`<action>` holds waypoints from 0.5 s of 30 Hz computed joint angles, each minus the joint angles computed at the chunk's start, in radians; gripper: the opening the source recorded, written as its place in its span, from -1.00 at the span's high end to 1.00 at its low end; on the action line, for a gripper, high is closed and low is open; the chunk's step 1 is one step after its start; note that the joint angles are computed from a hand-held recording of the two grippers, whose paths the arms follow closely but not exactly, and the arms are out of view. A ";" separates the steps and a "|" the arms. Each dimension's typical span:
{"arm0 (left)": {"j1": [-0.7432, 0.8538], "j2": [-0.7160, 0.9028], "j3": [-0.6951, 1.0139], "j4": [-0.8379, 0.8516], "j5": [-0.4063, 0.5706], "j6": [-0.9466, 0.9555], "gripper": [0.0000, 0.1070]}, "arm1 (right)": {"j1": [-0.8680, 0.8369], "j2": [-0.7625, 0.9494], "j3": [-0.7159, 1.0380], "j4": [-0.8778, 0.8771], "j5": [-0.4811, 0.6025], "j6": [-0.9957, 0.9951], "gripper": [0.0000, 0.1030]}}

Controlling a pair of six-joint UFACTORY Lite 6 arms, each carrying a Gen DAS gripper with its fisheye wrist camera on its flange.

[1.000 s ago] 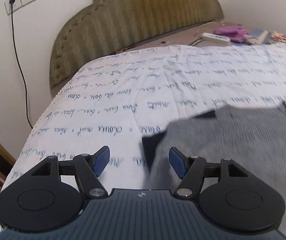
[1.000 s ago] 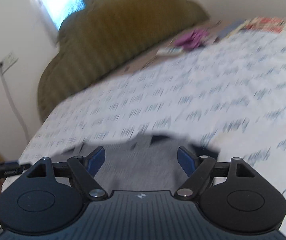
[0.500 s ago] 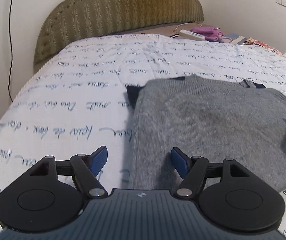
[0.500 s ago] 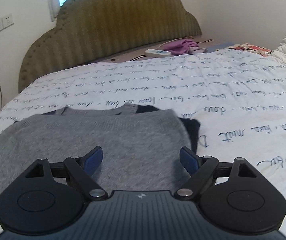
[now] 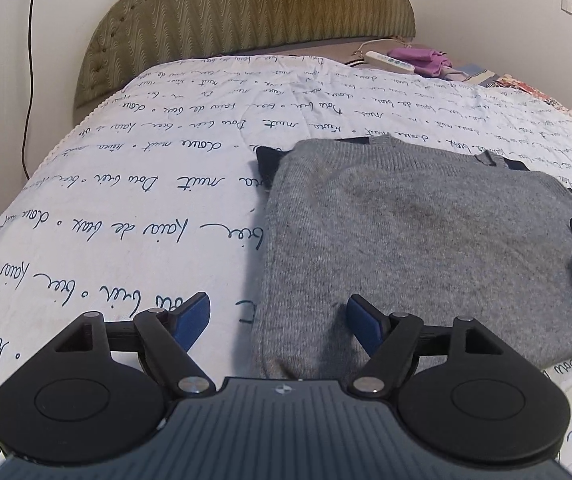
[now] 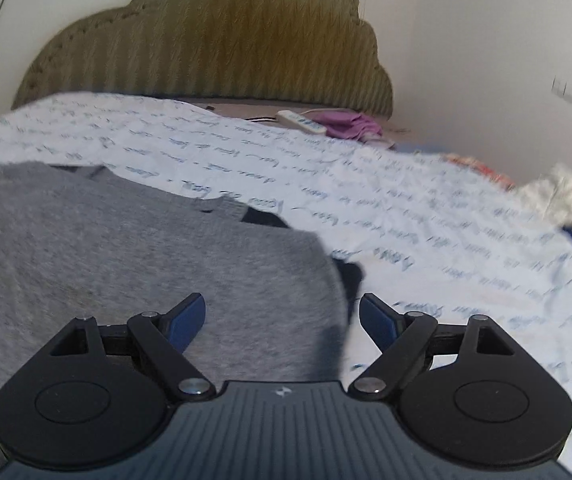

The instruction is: Fold small clothes

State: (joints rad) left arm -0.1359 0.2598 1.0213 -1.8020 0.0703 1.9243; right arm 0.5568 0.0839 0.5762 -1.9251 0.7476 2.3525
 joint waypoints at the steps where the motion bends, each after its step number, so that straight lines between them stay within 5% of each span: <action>1: 0.000 -0.004 -0.005 -0.015 -0.001 0.015 -0.47 | 0.003 0.013 0.008 0.029 0.021 -0.041 -0.65; 7: 0.015 -0.045 -0.042 -0.111 0.003 0.119 -0.48 | 0.015 0.049 0.050 0.159 0.025 -0.121 -0.65; 11: 0.046 -0.079 -0.064 0.047 0.016 -0.031 -0.53 | 0.149 0.015 0.061 0.262 0.128 -0.190 -0.65; 15: 0.079 -0.118 -0.099 0.180 0.024 -0.151 -0.56 | 0.253 -0.093 0.045 0.175 0.016 -0.144 -0.65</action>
State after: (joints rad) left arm -0.0570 0.1419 0.9222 -1.6223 0.0946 1.7728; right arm 0.8101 -0.0091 0.6210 -1.7506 0.7635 2.2085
